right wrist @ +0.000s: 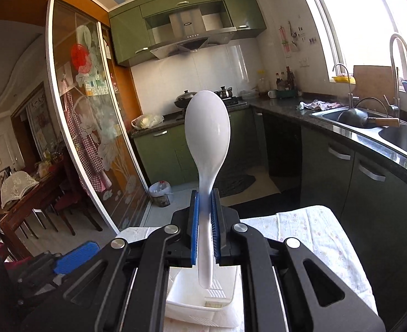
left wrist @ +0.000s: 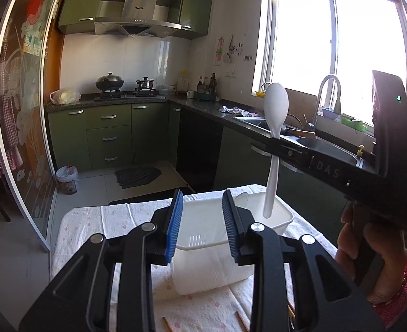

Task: Organize utensils
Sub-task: 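Drop the clear spoon into the caddy while the right tool drops the white spoon in, then grasp a black fork with the left tool while the right tool grasps another black fork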

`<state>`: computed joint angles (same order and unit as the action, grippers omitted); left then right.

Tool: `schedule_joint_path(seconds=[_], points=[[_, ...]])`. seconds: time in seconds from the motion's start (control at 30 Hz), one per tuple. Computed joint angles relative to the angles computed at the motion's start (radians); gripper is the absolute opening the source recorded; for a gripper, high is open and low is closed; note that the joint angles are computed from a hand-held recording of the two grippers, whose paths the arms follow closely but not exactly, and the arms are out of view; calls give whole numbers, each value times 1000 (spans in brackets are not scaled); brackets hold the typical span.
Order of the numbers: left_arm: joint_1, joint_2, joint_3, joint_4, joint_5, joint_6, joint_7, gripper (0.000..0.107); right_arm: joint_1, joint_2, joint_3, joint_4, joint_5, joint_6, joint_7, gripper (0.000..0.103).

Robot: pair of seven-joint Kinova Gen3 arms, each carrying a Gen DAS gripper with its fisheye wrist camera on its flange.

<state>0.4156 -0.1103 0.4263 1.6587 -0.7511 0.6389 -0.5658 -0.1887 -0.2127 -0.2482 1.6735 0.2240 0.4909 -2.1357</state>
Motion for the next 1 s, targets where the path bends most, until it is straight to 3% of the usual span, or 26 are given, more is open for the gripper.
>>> schedule_joint_path(seconds=[0.1, 0.23, 0.3, 0.43, 0.57, 0.63, 0.67, 0.73, 0.87, 1.0], points=[[3, -4, -4, -2, 18, 8, -12, 30, 10, 3, -6, 49, -16, -35, 16, 9], [8, -7, -2, -9, 53, 25, -39, 32, -14, -18, -5, 119, 42, -64, -30, 12], [13, -6, 6, -14, 59, 41, -48, 34, -85, -22, 37, 134, 123, -58, -96, 20], [-16, -13, 37, -22, 126, 69, -102, 38, -270, -59, 165, 158, 243, -18, -199, 21], [-158, -41, 148, -27, 286, 106, -208, 47, -443, -139, 260, 158, 286, 107, -245, 21], [-224, -45, 216, -52, 367, 183, -261, 53, -455, -180, 258, 144, 222, 188, -178, 21], [-249, -44, 241, -63, 408, 224, -285, 56, -433, -194, 241, 136, 181, 229, -138, 26], [-261, -27, 256, -78, 489, 305, -331, 57, -415, -219, 232, 121, 100, 310, -60, 28], [-108, 55, 105, -108, 652, 468, -386, 54, -386, -237, 251, 94, -63, 473, 90, 28], [60, 126, -80, -138, 814, 631, -393, 35, -330, -219, 273, 68, -226, 635, 227, 28]])
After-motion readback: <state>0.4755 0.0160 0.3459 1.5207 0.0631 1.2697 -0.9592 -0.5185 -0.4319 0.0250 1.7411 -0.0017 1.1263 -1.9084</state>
